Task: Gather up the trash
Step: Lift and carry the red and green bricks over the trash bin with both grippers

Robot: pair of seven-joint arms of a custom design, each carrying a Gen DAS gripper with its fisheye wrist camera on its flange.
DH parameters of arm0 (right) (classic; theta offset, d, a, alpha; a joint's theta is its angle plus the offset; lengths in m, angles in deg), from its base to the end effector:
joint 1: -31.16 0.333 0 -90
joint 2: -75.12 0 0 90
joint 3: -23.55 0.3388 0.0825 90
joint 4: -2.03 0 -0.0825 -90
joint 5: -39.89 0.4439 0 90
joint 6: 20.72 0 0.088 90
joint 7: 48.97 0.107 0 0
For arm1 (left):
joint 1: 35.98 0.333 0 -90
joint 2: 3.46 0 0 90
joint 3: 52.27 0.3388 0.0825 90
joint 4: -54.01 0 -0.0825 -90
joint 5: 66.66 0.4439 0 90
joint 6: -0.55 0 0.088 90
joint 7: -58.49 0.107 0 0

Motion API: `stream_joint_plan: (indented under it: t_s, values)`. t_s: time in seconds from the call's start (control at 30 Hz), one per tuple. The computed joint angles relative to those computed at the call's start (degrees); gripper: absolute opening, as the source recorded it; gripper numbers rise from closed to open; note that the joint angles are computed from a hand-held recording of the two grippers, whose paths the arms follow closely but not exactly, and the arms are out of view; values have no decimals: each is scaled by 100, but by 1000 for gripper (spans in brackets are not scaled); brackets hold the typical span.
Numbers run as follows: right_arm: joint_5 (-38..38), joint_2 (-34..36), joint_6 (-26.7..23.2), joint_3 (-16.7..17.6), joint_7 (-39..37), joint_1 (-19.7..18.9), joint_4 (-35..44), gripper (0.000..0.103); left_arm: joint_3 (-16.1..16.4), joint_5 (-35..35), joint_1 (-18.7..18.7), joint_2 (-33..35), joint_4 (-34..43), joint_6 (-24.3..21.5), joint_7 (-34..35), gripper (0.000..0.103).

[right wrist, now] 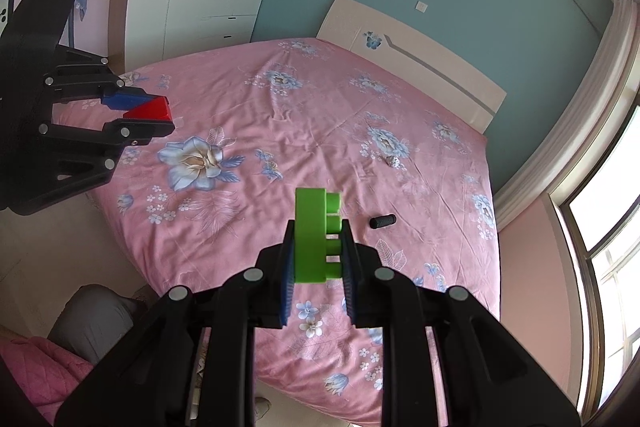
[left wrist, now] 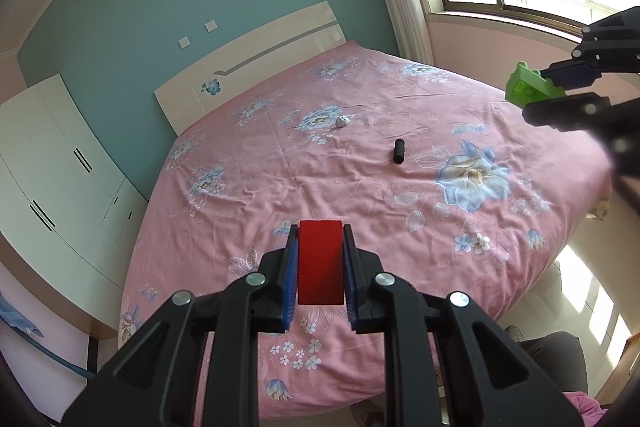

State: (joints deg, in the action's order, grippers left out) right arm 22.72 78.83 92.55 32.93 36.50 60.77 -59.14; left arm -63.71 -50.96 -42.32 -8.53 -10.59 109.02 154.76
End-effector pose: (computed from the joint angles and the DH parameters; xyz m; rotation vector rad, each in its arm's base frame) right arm 0.4883 0.3629 0.9265 -2.2057 0.9610 -0.8448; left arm 0.5086 -0.1535 0.9717 -1.2810 1.9230 -0.5801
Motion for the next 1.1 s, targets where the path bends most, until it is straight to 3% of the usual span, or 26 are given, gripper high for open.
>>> stream_joint_plan:
  t_s: [0.53, 0.77, 1.1]
  values:
    - [875, -1742, 1198, 100, 99, -190, -3458, 21, -4, -916, 251, -1849, -3435, 839, 183, 22]
    - [1028, -2067, 1446, 162, 156, -82, -4484, 21, -17, -1291, 203, -2317, -4462, 1033, 369, 22]
    - [1367, -2130, 1567, 146, 61, 160, -5323, 21, -108, -1443, 152, -2598, -5395, 1108, 464, 22]
